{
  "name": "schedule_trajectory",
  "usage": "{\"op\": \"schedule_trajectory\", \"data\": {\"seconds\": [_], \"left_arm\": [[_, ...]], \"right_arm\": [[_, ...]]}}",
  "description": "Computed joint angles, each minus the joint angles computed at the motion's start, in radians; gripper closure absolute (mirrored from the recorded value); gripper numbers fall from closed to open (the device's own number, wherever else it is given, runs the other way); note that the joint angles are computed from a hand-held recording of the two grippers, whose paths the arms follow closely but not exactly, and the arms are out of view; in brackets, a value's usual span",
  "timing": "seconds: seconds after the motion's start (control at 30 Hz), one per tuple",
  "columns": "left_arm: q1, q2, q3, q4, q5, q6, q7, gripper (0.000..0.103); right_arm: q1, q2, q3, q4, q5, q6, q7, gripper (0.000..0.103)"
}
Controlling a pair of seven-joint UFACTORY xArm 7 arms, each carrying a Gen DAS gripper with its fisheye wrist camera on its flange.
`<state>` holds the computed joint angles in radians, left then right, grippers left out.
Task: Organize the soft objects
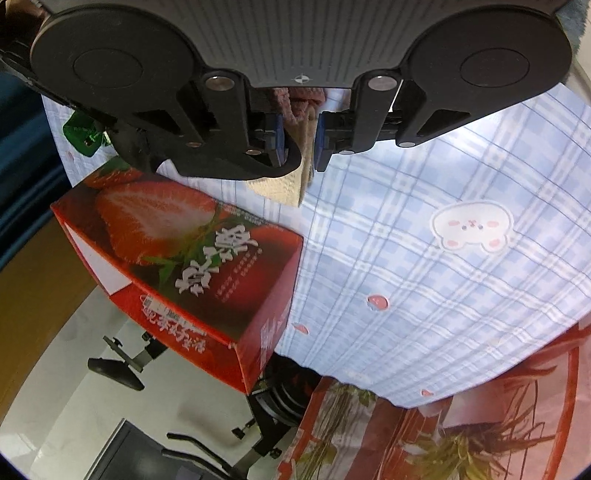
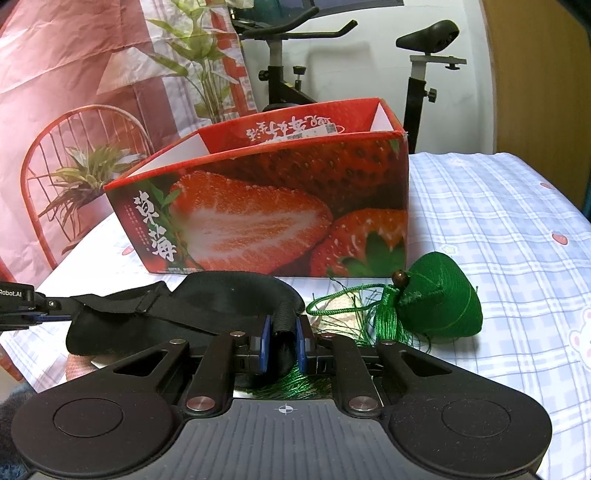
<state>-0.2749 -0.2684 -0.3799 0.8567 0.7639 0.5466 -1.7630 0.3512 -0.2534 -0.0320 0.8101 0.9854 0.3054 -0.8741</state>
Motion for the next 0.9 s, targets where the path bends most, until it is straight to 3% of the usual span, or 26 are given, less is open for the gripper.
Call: {"op": "schedule_trajectory", "data": {"seconds": [0.13, 0.23, 0.37, 0.6, 0.9], "left_arm": [[0.015, -0.013, -0.006, -0.019, 0.036, -0.055, -0.041, 0.085], [0.032, -0.035, -0.024, -0.025, 0.061, -0.034, -0.079, 0.085], [0.038, -0.052, -0.042, -0.024, 0.067, 0.014, -0.103, 0.070], [0.012, -0.038, -0.039, -0.002, 0.067, 0.035, -0.042, 0.070], [0.012, -0.066, -0.045, -0.017, 0.081, 0.071, -0.075, 0.069]], "right_arm": [[0.000, 0.000, -0.001, -0.001, 0.002, 0.000, -0.003, 0.090], [-0.001, 0.001, 0.000, -0.001, 0.003, 0.000, -0.002, 0.090], [-0.001, 0.001, 0.000, -0.001, 0.005, 0.000, -0.006, 0.090], [-0.002, 0.000, 0.001, -0.001, 0.002, 0.001, -0.003, 0.090], [-0.003, 0.000, 0.001, 0.000, 0.002, 0.001, -0.003, 0.090]]}}
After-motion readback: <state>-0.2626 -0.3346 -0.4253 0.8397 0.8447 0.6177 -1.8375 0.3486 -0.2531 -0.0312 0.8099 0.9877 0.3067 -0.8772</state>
